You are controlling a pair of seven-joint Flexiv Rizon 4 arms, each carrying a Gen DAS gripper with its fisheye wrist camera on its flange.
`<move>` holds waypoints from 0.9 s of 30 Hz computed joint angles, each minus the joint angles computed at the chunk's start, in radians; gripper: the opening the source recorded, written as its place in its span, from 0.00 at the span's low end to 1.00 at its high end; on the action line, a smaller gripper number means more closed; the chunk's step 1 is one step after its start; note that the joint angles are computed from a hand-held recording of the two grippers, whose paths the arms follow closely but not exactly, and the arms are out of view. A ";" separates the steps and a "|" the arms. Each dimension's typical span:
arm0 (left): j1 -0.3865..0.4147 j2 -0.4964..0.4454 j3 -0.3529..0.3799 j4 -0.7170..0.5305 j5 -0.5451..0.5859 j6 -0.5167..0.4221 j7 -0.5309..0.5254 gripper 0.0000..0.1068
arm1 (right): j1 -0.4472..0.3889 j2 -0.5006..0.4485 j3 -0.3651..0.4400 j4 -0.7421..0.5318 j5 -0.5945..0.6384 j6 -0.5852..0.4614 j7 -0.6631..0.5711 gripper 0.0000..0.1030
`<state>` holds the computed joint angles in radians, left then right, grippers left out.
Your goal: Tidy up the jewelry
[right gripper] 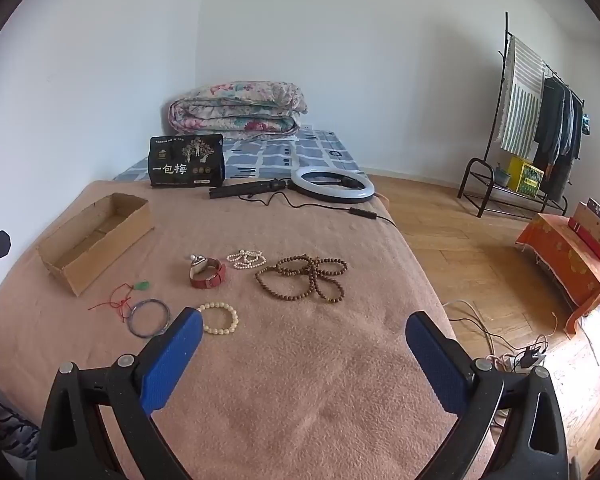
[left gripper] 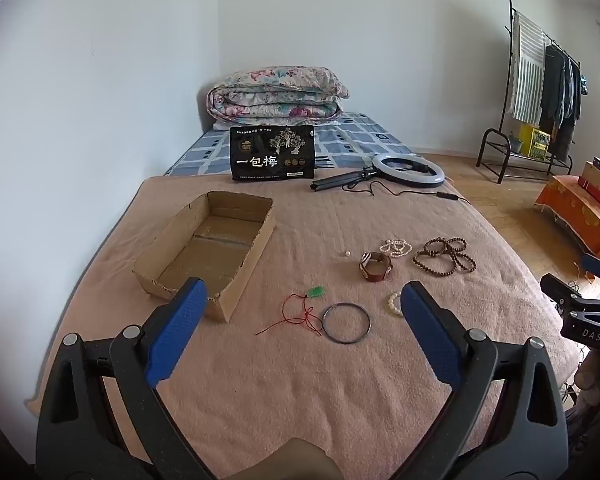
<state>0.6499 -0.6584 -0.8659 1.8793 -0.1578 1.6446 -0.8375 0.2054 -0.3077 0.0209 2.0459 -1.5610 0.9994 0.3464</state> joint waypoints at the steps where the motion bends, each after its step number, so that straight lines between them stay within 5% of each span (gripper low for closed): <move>1: 0.016 -0.020 -0.028 0.004 0.005 0.023 0.004 0.93 | 0.001 -0.001 0.000 -0.001 0.002 -0.002 -0.002 0.99; 27: 0.013 -0.016 -0.015 -0.004 0.032 0.013 -0.020 0.93 | 0.011 -0.002 0.003 0.005 0.028 -0.017 -0.019 1.00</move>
<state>0.6626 -0.6744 -0.8809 1.8756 -0.1253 1.6576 -0.8575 0.2168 -0.3097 0.0235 2.0505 -1.5334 0.9824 0.3270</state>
